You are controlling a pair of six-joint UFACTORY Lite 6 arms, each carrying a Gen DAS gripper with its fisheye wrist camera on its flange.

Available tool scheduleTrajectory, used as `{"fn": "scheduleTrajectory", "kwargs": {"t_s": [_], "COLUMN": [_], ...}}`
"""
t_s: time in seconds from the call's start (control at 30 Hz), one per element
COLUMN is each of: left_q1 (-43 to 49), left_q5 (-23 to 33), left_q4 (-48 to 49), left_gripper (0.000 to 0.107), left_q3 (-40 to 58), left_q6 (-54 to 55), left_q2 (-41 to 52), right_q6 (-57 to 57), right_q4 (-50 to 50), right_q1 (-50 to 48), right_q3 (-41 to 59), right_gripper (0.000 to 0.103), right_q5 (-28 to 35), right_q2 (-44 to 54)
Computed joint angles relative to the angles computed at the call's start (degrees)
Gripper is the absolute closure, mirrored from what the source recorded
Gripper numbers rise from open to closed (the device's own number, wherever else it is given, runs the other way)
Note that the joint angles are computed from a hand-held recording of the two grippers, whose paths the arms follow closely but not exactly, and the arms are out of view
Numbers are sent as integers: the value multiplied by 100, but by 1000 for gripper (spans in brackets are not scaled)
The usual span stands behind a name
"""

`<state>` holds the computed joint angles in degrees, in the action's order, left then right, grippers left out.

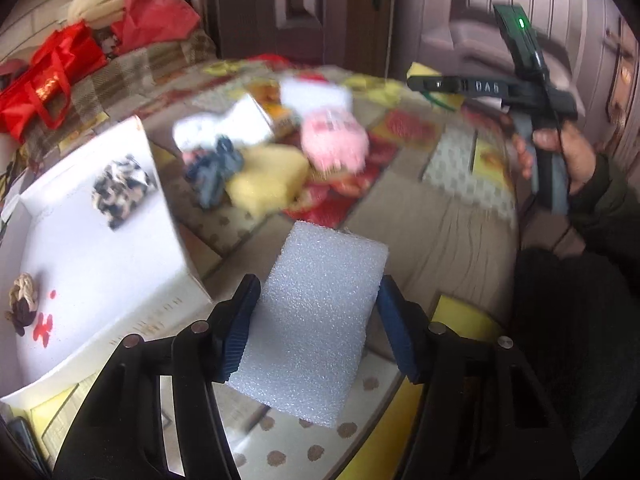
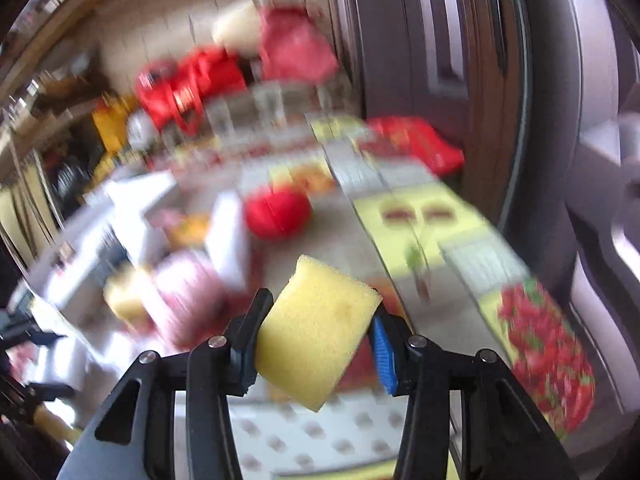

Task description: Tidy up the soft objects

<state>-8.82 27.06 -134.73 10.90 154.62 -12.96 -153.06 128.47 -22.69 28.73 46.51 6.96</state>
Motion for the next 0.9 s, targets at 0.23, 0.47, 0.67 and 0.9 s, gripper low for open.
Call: {"fn": "scheduleTrajectory", "kwargs": {"t_s": [0.23,0.47,0.67,0.9], "left_q1": [1279,2099,2294,2219], "left_q5": [1607,2351,2287,2197], "left_q4": [-1797,-2103,-2184,-2630], "left_gripper": [47,47,47,47], "left_q3": [-789,-853,-852,-957], "left_q6": [1495,1548,1498,1618], "left_q2": [-855,-662,-624,-780], "right_q6": [-996,-1430,-1776,-1975], "right_q4": [1670,2481,2742,3047], "right_q1": [974,1676,2415,3376], "right_q3": [-64,132,56,307], "right_gripper": [56,56,56,56], "right_q5": [1322,1369,1224,976], "right_q2": [137,580,462,660]}}
